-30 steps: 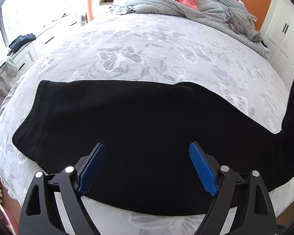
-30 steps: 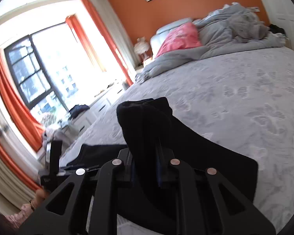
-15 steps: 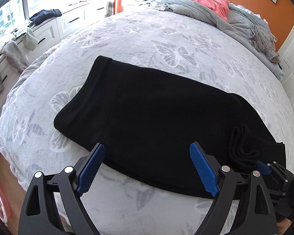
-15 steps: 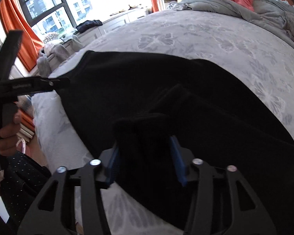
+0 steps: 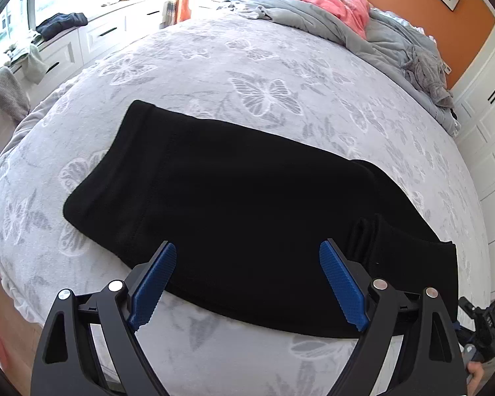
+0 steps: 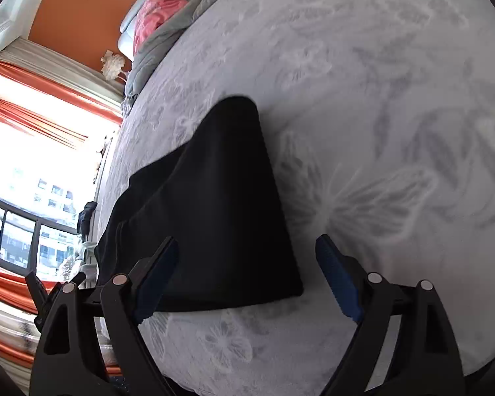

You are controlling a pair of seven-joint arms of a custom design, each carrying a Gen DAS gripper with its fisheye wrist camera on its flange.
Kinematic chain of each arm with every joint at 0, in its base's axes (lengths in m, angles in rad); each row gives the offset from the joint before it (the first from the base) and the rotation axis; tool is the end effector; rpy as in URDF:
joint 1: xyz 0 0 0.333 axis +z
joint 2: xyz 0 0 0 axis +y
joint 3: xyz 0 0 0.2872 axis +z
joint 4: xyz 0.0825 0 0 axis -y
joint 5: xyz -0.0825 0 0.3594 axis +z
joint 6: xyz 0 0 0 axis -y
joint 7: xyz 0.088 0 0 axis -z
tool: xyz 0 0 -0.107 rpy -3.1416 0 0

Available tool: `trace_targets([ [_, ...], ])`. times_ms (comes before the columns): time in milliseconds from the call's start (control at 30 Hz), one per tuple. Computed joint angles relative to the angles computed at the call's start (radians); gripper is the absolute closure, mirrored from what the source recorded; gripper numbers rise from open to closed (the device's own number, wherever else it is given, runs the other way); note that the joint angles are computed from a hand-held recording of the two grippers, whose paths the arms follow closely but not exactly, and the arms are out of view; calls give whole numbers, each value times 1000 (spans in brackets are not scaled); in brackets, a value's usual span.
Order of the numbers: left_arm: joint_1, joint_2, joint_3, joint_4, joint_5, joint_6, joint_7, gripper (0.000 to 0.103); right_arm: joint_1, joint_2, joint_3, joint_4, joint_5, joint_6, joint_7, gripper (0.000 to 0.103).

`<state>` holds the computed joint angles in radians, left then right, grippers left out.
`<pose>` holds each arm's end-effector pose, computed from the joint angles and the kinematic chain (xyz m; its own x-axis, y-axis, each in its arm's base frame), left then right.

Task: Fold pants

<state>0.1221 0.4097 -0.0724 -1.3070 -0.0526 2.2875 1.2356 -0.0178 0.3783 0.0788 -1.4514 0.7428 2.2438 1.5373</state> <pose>0.6880 0.0434 0.5511 0.3348 -0.9075 0.2536 -0.7694 -0.4186 -0.4824 0.6748 0.0520 0.5032 -0.1024 -0.7380 -0.6670 -0.8995 0.3550 -0.2547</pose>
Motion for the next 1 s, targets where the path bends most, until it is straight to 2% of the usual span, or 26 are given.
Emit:
trace_targets([
  [33,-8,8,-3,12,4,-2,-1,17,1,-4,15,-31,32,25,-29,20],
  [100,-25,30,-7,49,16,-17,-10,17,36,-29,22,-92,27,134,-80,58],
  [133,-31,43,-9,70,20,-26,-12,17,45,-28,20,-94,11,134,-81,77],
  [167,-38,56,-10,90,25,-36,-16,17,42,-33,25,-104,39,148,-83,83],
  [233,-47,80,-9,124,33,-52,-29,17,47,-60,21,-116,41,195,-107,86],
  [300,-50,92,-11,143,33,-63,-33,17,51,-105,7,-143,30,269,-130,87],
  [367,-47,90,-16,140,26,-59,-30,17,35,-123,-2,-147,48,269,-144,87],
  [433,-48,89,-14,135,32,-58,-22,17,58,-154,-39,-194,-61,323,-98,86],
  [467,-50,91,-12,135,38,-60,-20,17,66,-152,-55,-201,-126,325,-61,85],
  [500,-54,98,-8,145,48,-72,-23,17,74,-132,-79,-187,-170,278,-39,83],
  [533,-56,105,-8,154,53,-87,-21,17,61,-94,-68,-156,-206,234,-4,78],
  [567,-55,113,-11,164,51,-103,-12,17,49,-84,-62,-161,-229,211,35,65],
  [600,-55,113,-11,164,52,-111,-7,17,45,-109,-57,-197,-252,245,75,62],
  [633,-56,107,-10,152,57,-110,-6,17,76,-146,-81,-244,-345,307,152,61],
  [667,-57,95,-9,133,61,-100,-5,17,141,-184,-135,-285,-508,379,257,61],
  [700,-58,81,-8,108,64,-84,-3,17,175,-218,-154,-319,-619,452,291,61],
  [733,-58,70,-8,91,67,-72,1,17,181,-235,-138,-321,-659,475,255,61],
  [767,-60,62,-6,77,73,-60,2,17,167,-237,-87,-292,-629,446,150,57],
  [800,-65,55,-2,65,84,-51,-2,17,144,-220,-30,-236,-529,368,-20,51],
  [833,-70,54,3,63,97,-49,-8,17,150,-192,4,-171,-476,272,-144,38],
  [867,-75,55,6,64,108,-52,-14,17,166,-172,27,-138,-450,229,-224,35],
  [933,-72,55,0,66,102,-58,-7,17,209,-130,56,-104,-427,201,-318,37],
  [1000,-71,48,-2,55,99,-54,-1,17,266,-53,49,-31,-490,179,-303,47],
])
